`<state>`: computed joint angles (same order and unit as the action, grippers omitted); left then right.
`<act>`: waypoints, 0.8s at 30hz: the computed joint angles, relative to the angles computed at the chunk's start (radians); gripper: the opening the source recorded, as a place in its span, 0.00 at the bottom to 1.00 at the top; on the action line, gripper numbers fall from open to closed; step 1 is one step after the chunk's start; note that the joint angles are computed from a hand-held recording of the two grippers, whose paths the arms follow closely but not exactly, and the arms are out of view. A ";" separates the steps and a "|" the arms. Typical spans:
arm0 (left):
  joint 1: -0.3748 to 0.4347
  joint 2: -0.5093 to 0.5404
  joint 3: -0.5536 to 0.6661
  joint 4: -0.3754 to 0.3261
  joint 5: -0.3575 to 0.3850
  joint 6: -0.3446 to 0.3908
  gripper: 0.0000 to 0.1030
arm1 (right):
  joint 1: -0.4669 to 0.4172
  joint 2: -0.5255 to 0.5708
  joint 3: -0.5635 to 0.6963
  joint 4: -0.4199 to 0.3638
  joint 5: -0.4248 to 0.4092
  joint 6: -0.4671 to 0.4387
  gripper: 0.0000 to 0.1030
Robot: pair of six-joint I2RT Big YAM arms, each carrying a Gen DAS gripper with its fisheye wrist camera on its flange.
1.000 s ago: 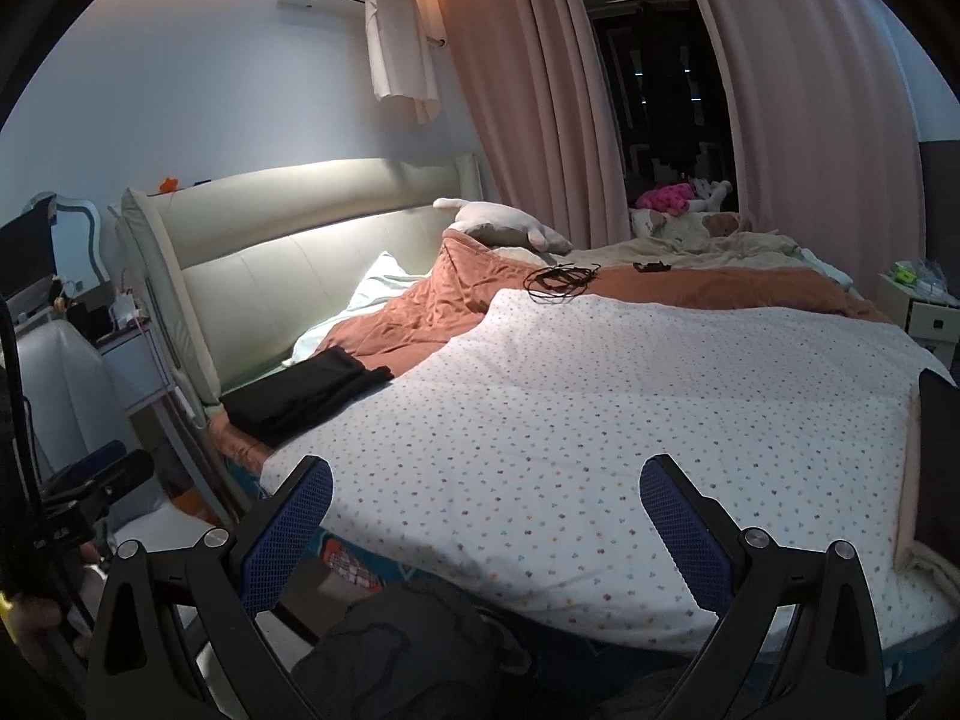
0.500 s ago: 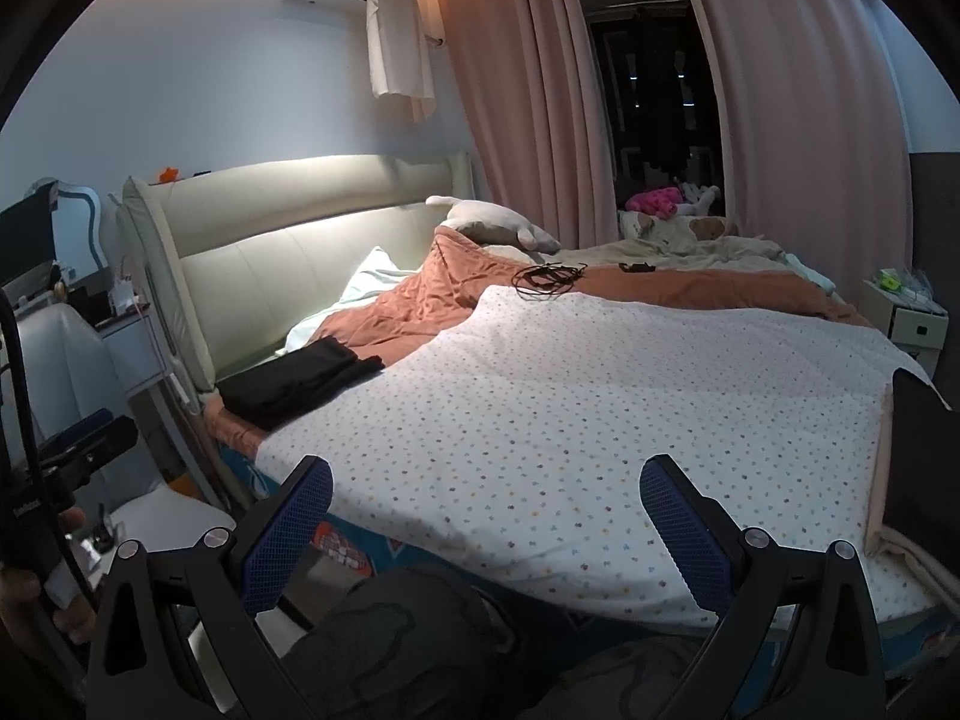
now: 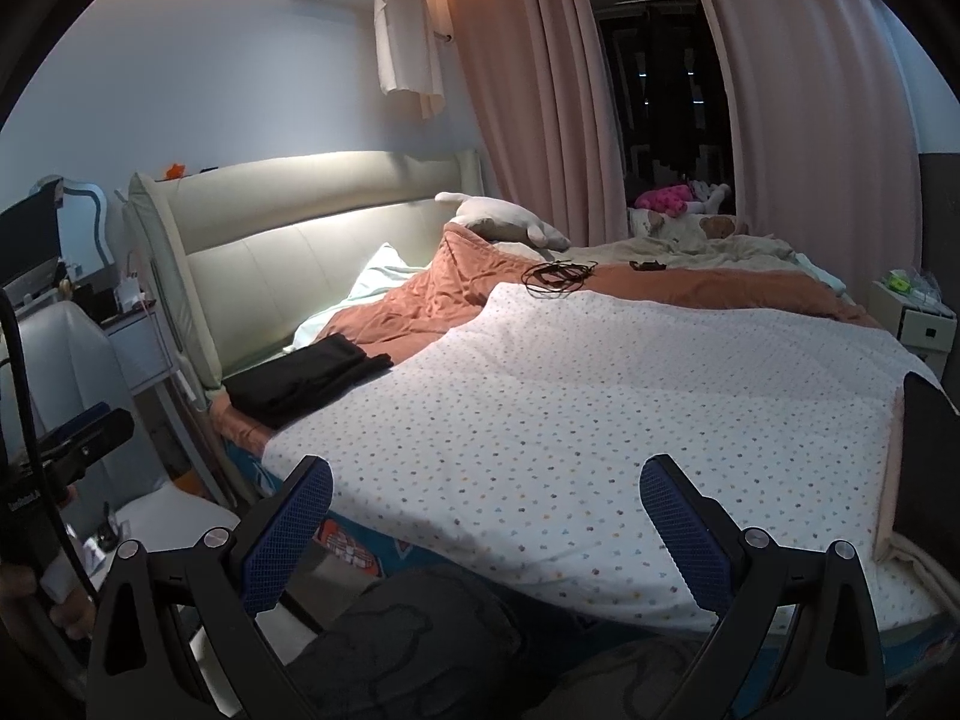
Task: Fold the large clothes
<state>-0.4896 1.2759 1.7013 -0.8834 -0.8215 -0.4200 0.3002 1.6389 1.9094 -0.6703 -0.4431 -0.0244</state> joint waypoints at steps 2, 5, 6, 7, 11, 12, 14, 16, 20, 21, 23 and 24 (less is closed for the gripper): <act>0.000 0.000 0.000 0.001 0.000 -0.001 1.00 | -0.001 0.006 0.007 -0.006 -0.004 -0.002 1.00; 0.001 0.003 0.002 0.001 -0.001 0.001 1.00 | -0.002 0.014 0.014 -0.013 -0.010 -0.006 1.00; 0.001 0.003 0.004 -0.003 -0.003 -0.002 1.00 | -0.002 0.015 0.016 -0.015 -0.010 -0.009 1.00; 0.001 0.007 0.009 -0.009 -0.004 -0.006 1.00 | -0.002 0.017 0.018 -0.017 -0.011 -0.009 1.00; 0.004 0.011 0.013 -0.011 -0.003 -0.005 1.00 | -0.002 0.022 0.024 -0.018 -0.016 -0.002 1.00; 0.003 0.012 0.014 -0.010 -0.006 -0.003 1.00 | -0.001 0.024 0.028 -0.021 -0.014 -0.001 1.00; 0.005 0.012 0.015 -0.005 -0.007 0.002 1.00 | -0.002 0.026 0.032 -0.023 -0.016 -0.002 1.00; 0.005 0.013 0.017 -0.005 -0.006 0.003 1.00 | -0.003 0.027 0.033 -0.023 -0.018 0.000 1.00; 0.007 0.020 0.025 -0.007 -0.006 0.009 1.00 | -0.002 0.027 0.032 -0.022 -0.017 0.001 1.00; 0.007 0.022 0.028 -0.008 -0.005 0.010 1.00 | -0.003 0.027 0.032 -0.023 -0.018 0.001 1.00; 0.007 0.026 0.034 -0.012 -0.001 0.009 1.00 | -0.004 0.034 0.043 -0.029 -0.021 0.001 1.00; 0.007 0.025 0.034 -0.014 0.003 0.009 1.00 | -0.005 0.036 0.046 -0.031 -0.021 0.002 1.00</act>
<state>-0.4827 1.3009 1.7351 -0.8972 -0.8187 -0.4114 0.2954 1.6747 1.9553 -0.7013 -0.4644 -0.0227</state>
